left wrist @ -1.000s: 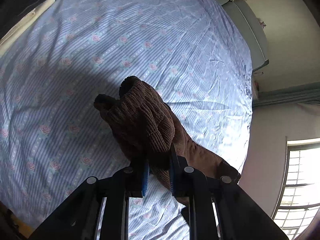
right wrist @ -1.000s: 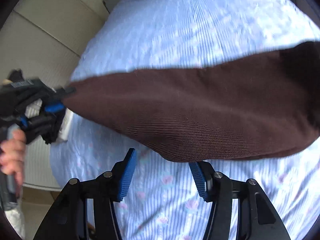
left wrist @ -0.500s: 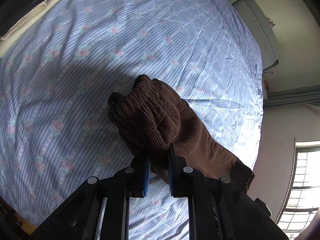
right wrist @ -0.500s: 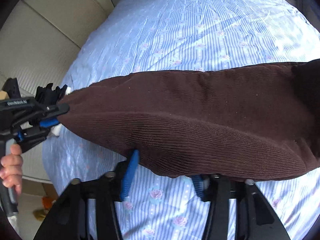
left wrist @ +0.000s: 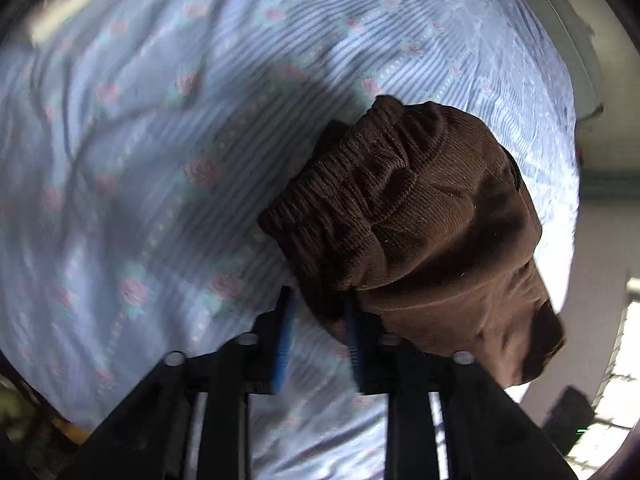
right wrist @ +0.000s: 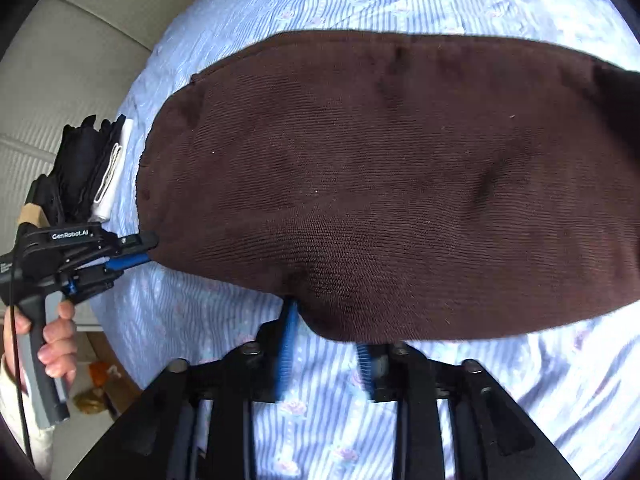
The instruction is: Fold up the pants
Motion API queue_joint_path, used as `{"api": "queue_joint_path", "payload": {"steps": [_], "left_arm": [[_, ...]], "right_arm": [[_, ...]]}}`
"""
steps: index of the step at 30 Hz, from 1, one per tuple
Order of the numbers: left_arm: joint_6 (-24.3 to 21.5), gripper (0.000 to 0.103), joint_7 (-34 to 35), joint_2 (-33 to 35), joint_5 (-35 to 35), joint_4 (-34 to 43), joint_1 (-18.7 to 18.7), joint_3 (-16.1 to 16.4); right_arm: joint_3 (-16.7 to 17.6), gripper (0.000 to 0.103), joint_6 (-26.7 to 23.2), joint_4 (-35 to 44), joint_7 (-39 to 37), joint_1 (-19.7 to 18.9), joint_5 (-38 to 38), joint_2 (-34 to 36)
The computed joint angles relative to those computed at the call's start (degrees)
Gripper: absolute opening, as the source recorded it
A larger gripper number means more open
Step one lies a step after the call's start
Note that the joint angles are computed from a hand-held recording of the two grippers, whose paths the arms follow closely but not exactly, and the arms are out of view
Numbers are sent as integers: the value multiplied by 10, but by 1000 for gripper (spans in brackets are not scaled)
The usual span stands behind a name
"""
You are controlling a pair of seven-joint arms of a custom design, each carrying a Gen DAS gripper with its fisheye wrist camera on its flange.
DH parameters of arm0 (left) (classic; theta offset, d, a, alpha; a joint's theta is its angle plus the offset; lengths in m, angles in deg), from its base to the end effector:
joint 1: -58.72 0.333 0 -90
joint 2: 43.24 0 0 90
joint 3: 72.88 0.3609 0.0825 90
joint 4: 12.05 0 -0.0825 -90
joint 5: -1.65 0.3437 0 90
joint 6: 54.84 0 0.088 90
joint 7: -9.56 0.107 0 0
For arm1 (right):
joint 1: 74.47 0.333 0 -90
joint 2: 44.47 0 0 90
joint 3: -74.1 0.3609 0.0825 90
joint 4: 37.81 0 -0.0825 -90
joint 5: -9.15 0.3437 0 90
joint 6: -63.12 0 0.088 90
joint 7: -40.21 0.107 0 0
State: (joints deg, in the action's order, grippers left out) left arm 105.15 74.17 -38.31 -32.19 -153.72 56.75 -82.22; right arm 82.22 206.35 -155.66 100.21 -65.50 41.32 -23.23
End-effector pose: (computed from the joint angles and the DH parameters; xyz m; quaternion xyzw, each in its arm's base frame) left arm 0.4710 -0.0674 0.3561 0.9088 -0.3780 0.1603 0.0734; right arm 0.5664 0.1646 0.3346 -0.8074 0.5547 0.0989 0.1750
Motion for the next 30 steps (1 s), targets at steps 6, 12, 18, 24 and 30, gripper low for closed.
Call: {"api": "queue_joint_path", "payload": {"steps": [6, 12, 18, 24, 30], "left_arm": [[-83, 57, -158, -87, 312, 9, -27, 4], [-53, 60, -139, -65, 338, 70, -69, -27], [-53, 60, -97, 39, 305, 193, -104, -40], [-80, 60, -117, 102, 330, 280, -142, -38], [-131, 60, -143, 141, 360, 339, -167, -30]], "right_arm": [[-15, 59, 74, -70, -49, -14, 35, -112], [-51, 84, 289, -79, -72, -27, 80, -127], [-37, 84, 270, 44, -5, -111, 70, -17], [-14, 84, 200, 130, 23, -155, 31, 79], [-6, 77, 143, 211, 73, -207, 32, 157]]}}
